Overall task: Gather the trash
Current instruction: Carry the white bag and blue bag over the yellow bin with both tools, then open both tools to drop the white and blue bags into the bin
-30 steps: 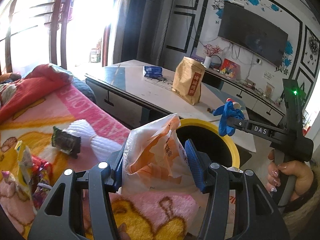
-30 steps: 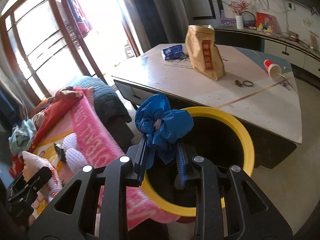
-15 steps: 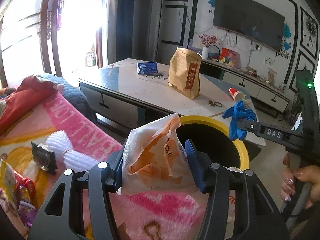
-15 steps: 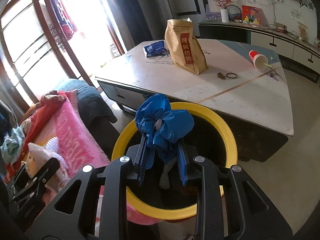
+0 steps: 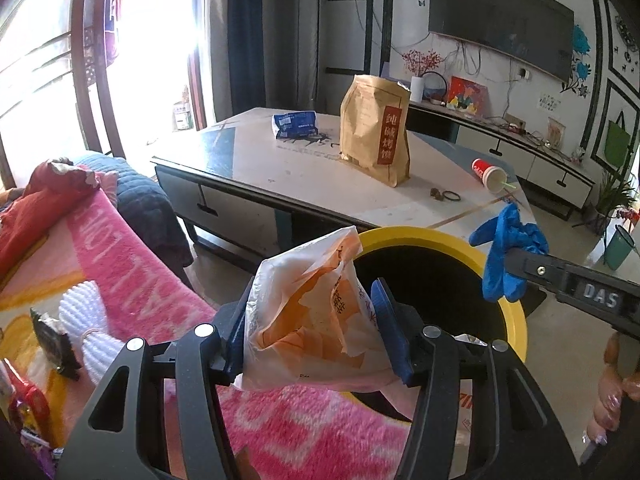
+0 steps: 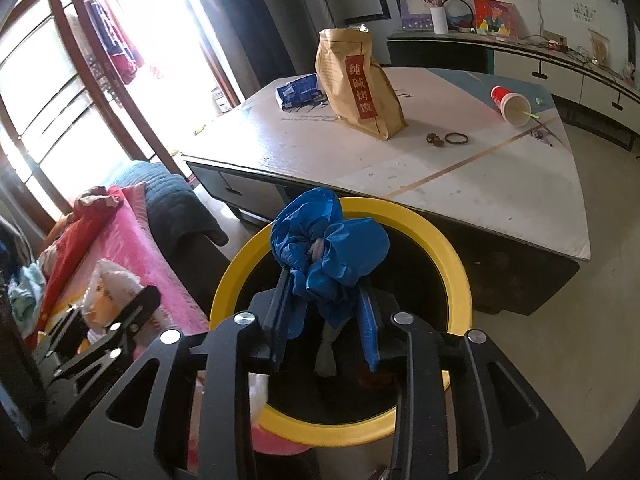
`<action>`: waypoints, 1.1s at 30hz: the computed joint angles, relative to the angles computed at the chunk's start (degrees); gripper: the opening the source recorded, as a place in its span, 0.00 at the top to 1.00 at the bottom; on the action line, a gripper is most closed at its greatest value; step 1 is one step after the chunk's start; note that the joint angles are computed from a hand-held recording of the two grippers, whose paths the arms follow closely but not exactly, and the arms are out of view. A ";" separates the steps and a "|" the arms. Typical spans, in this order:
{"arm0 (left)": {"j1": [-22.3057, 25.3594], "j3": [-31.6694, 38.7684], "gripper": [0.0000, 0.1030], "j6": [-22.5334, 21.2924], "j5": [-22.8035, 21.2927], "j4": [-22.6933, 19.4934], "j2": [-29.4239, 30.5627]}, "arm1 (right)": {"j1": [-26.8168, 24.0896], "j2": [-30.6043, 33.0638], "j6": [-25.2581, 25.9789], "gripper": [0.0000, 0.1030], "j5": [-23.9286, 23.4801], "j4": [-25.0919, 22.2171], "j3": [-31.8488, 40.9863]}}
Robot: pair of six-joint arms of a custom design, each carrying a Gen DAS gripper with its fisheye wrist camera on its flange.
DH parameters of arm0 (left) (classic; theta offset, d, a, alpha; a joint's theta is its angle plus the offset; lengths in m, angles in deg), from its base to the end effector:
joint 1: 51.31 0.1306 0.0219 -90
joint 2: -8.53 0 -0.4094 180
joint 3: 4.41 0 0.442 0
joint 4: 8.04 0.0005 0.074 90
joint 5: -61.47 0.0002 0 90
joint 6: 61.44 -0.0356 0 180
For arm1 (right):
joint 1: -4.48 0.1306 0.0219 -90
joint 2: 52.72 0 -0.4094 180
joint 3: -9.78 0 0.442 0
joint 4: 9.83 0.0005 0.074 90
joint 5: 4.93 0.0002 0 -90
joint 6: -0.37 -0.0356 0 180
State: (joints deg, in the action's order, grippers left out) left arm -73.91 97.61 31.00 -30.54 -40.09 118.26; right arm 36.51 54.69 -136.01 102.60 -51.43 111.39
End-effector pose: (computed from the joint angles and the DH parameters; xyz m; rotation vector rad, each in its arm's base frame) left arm 0.6301 -0.2615 0.3864 0.3791 2.2396 -0.1920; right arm 0.5630 0.3390 0.3970 0.4364 2.3285 0.3003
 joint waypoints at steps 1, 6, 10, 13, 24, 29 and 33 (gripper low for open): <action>0.00 0.21 0.45 0.29 0.08 -0.21 0.19 | -0.05 -0.07 -0.08 0.74 -0.14 0.31 -0.15; 0.80 0.70 0.32 2.39 3.05 -0.56 0.52 | 0.02 -0.31 -0.22 0.58 -0.11 0.88 -0.50; 1.61 0.04 0.25 3.68 4.12 -0.17 -0.40 | 0.29 -0.10 0.41 0.53 0.59 0.65 0.08; 2.34 -1.20 0.21 4.93 4.65 0.68 -1.85 | 0.62 0.04 1.00 0.51 0.72 0.80 0.58; 4.63 -6.46 0.11 6.55 4.62 3.01 -7.99 | 3.41 0.67 5.13 0.40 1.71 1.81 3.34; 5.39 -8.65 0.09 6.63 4.09 3.61 -10.57 | 4.83 0.97 6.85 0.38 1.92 2.65 4.50; 6.28 -10.33 0.08 7.03 3.80 3.76 -12.52 | 5.85 1.06 8.64 0.34 1.87 3.61 5.14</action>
State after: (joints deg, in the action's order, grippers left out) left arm -67.63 87.27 38.04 -26.74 -36.32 105.74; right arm 42.36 55.75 -127.37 104.47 -47.82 116.53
